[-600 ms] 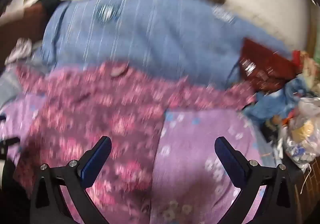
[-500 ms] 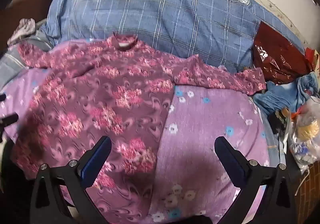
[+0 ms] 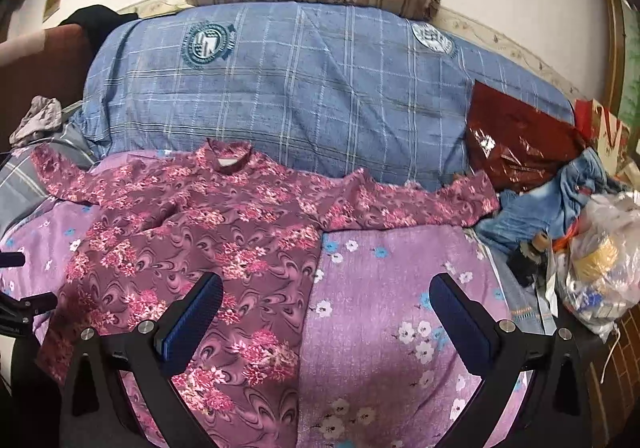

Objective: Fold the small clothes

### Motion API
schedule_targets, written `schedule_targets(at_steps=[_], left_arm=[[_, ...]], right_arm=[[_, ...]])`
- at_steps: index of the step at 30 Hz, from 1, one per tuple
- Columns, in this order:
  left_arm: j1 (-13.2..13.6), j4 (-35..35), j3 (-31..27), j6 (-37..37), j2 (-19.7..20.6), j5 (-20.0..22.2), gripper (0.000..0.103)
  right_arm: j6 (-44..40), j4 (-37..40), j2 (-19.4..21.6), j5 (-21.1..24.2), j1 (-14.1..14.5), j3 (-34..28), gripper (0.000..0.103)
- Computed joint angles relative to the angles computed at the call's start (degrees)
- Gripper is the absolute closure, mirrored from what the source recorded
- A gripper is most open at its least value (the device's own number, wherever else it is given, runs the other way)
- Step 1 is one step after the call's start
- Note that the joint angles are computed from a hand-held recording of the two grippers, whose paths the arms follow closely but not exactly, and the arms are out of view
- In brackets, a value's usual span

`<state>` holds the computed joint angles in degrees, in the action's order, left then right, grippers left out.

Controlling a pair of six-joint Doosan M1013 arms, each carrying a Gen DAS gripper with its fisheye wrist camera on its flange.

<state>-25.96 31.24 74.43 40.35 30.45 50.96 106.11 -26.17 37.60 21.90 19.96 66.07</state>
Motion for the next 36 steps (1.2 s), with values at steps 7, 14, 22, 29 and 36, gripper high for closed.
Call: schedule_targets(at_steps=[7, 14, 22, 29, 36], left_arm=[[0.2, -0.5, -0.1, 0.1, 0.1, 0.6, 0.0], [0.5, -0.4, 0.0, -0.7, 0.0, 0.7, 0.0], [1.7, 1.9, 1.2, -5.3, -1.2, 1.4, 0.0], [2.4, -0.3, 1.6, -6.5, -1.4, 1.3, 0.0], [2.0, -0.4, 1.1, -4.7, -1.0, 1.0, 0.0]], right_arm=[[-2.4, 1.7, 1.4, 5.3, -0.1, -1.0, 0.0], [-7.8, 10.3, 2.1, 8.2, -1.0, -2.3, 0.0], [-11.7, 15.5, 3.0, 11.0, -1.6, -3.8, 0.0], [-11.9, 15.6, 2.9, 11.5, -1.5, -3.9, 0.0], [-13.4, 15.7, 2.7, 11.2, -1.2, -3.4, 0.0]])
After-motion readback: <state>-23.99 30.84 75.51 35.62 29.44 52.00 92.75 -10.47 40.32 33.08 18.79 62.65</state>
